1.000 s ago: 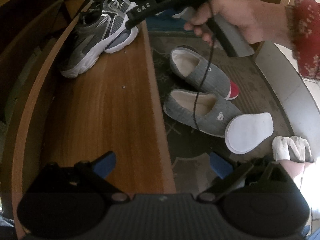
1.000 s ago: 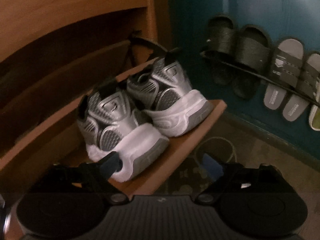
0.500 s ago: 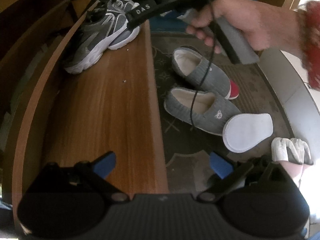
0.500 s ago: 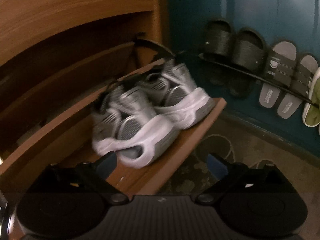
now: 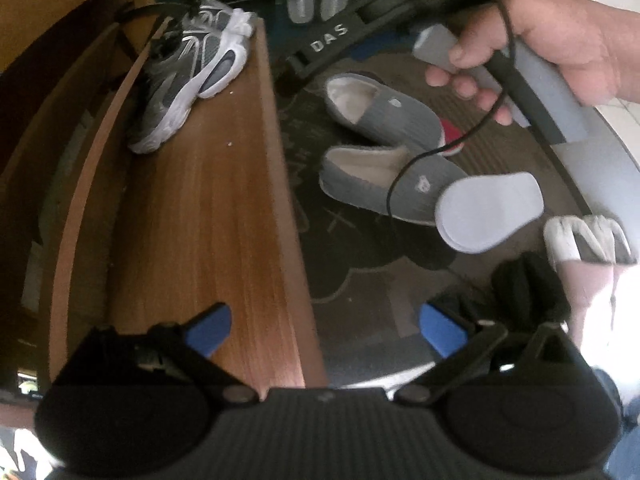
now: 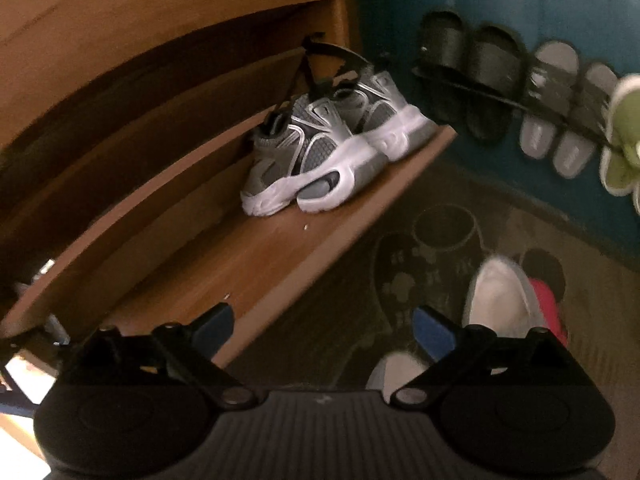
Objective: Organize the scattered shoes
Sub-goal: 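Push the released sneakers deeper onto the shelf with the right tool, then pull the right tool back from the cabinet toward the floor shoes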
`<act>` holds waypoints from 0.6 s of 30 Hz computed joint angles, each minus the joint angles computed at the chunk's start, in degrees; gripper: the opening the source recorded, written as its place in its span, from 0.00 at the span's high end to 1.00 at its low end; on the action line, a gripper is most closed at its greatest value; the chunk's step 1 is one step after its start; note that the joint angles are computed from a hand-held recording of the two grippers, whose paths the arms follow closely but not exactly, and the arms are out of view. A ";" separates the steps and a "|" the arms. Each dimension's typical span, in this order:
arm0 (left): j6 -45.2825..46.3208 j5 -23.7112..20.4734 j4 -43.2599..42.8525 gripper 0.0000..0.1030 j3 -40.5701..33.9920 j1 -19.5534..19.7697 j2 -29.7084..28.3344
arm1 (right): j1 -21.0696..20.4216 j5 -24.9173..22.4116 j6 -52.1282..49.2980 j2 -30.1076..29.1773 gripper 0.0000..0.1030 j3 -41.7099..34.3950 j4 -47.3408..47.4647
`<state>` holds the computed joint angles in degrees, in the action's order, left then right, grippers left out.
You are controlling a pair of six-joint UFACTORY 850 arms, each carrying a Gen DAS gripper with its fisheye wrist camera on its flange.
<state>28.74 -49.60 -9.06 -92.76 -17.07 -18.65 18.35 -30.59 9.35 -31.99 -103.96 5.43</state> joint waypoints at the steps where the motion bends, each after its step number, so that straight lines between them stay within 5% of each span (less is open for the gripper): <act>1: 0.61 -0.40 -0.16 0.02 0.39 -0.23 0.89 | 0.14 0.04 0.77 1.52 0.06 1.76 -0.63; 18: 0.74 -6.13 1.98 0.02 5.83 -4.10 12.75 | 4.58 -0.66 12.78 18.60 0.06 18.13 -7.39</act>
<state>29.48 -55.73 -7.08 -86.93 -21.17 -5.90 22.93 -31.25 22.13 -13.39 -85.83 -1.96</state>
